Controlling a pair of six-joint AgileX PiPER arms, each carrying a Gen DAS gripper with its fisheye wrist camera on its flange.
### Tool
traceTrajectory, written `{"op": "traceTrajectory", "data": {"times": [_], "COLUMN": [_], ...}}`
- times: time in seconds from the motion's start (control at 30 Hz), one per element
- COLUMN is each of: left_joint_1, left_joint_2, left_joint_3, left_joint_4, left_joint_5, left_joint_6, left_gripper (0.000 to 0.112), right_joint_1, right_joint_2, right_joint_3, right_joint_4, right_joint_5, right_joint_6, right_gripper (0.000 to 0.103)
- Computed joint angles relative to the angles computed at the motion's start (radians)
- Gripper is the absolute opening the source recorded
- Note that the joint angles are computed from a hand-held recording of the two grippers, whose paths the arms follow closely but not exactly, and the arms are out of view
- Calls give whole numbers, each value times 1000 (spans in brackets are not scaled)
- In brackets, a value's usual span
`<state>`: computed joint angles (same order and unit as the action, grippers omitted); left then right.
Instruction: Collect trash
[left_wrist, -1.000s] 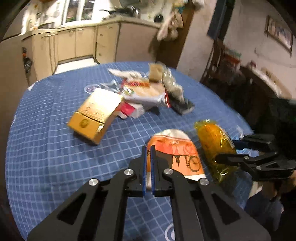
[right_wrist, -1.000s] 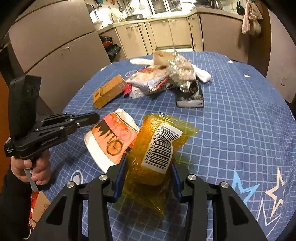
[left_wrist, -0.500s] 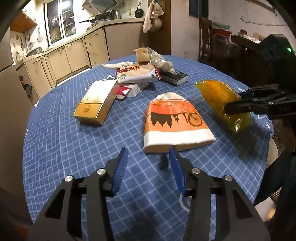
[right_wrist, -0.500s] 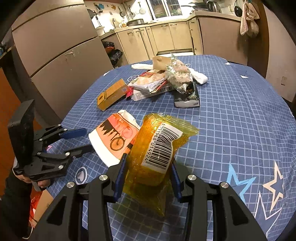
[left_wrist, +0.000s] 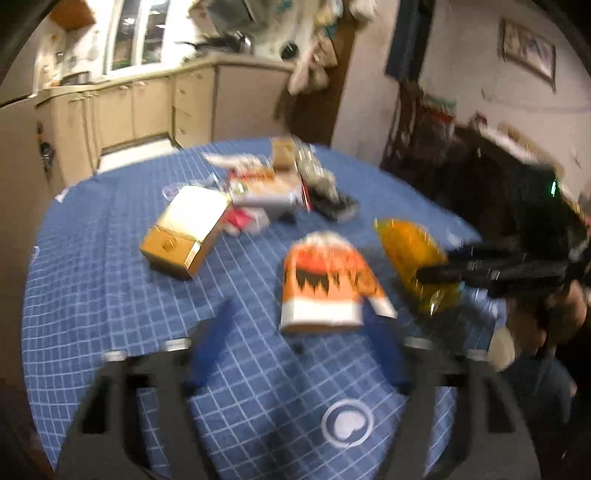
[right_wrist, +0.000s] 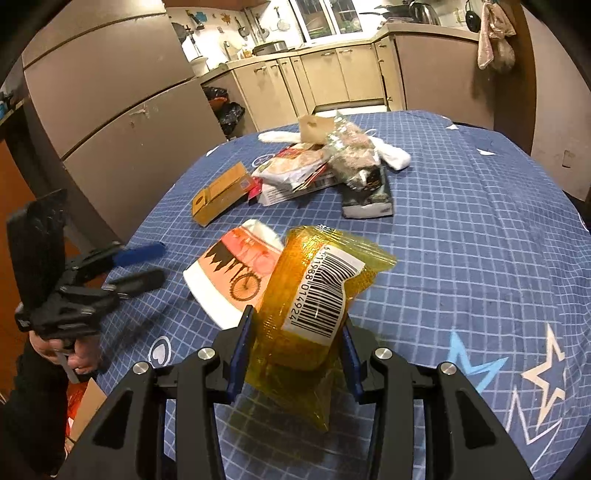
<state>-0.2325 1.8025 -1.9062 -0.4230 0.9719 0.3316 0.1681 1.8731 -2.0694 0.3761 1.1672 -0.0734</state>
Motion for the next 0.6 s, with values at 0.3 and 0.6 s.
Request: {"op": "traceTrajectory", "data": {"times": [0.3,0.6], "left_joint_1": [-242,-350], "left_joint_2": [229,289], "left_joint_3": [-366,-397], "left_joint_4": [356,649], "left_joint_5": [156,194], "left_joint_6": [-262,-392], "left_gripper": [92,83], "right_joint_1": [-94,-120], "right_joint_2": [-86,-112], "right_joint_3": [116,180], "right_joint_4": [74,121], "right_joint_5": [-41,-63], "right_joint_6": [-39,-79], "right_gripper": [44,44]}}
